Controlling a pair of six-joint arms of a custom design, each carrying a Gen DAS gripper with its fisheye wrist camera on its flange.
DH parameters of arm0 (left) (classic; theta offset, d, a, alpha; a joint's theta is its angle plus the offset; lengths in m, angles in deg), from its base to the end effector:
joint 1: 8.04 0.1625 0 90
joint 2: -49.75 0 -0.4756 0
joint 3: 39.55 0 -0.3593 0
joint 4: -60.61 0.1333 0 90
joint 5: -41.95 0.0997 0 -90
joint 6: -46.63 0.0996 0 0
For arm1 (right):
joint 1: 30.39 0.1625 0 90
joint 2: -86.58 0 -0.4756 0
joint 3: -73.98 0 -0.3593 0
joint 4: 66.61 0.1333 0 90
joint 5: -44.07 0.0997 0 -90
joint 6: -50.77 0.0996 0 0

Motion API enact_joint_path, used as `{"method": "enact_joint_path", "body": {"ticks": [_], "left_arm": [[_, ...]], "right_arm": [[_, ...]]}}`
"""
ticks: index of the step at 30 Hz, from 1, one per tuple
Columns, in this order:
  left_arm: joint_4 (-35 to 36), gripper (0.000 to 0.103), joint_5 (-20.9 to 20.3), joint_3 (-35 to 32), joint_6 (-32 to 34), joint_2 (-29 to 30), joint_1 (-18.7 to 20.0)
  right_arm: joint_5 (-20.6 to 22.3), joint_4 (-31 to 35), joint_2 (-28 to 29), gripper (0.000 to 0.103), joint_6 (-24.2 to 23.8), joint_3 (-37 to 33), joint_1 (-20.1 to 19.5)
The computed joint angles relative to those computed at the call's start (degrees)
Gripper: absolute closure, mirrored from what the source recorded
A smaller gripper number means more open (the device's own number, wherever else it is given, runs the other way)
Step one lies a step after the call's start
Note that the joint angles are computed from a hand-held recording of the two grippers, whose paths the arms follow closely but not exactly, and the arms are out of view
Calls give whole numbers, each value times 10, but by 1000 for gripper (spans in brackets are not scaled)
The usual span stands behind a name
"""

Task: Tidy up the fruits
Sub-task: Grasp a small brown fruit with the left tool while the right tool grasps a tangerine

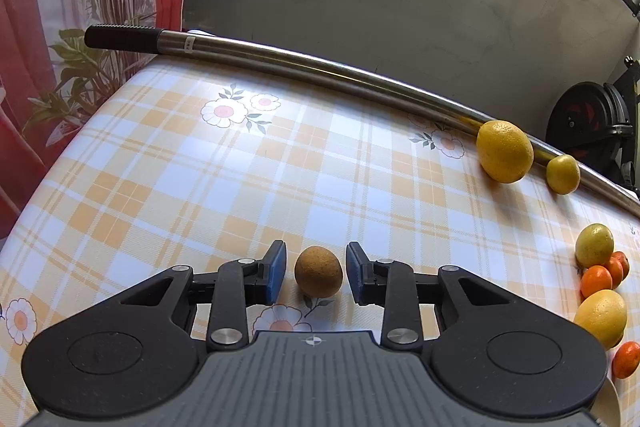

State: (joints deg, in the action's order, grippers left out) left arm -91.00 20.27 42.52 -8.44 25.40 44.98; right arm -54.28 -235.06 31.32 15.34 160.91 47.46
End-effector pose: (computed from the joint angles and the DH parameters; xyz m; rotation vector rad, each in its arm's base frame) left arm -0.2570 -0.7167 0.0249 -0.3820 2.0883 -1.0865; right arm -0.0347 -0.7259 0.3699 0.4323 -2.4946 0.9270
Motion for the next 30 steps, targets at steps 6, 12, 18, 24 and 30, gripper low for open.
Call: {"method": "enact_joint_path", "body": {"ticks": [6, 12, 18, 24, 30], "left_arm": [[2, 76, 18, -9, 36, 10, -7], [-69, 76, 24, -7, 131, 24, -33], [-170, 76, -9, -1, 223, 42, -63], [-220, 76, -46, 1, 252, 59, -80], [-214, 76, -67, -1, 265, 73, -89]], "right_arm": [[-3, 1, 0, 22, -9, 0, -4], [-8, 26, 6, 29, -60, -10, -7], [8, 64, 17, 38, -122, -28, -8], [-1, 72, 33, 43, -188, -22, -2], [-18, 42, 50, 47, -211, -18, 5]]}}
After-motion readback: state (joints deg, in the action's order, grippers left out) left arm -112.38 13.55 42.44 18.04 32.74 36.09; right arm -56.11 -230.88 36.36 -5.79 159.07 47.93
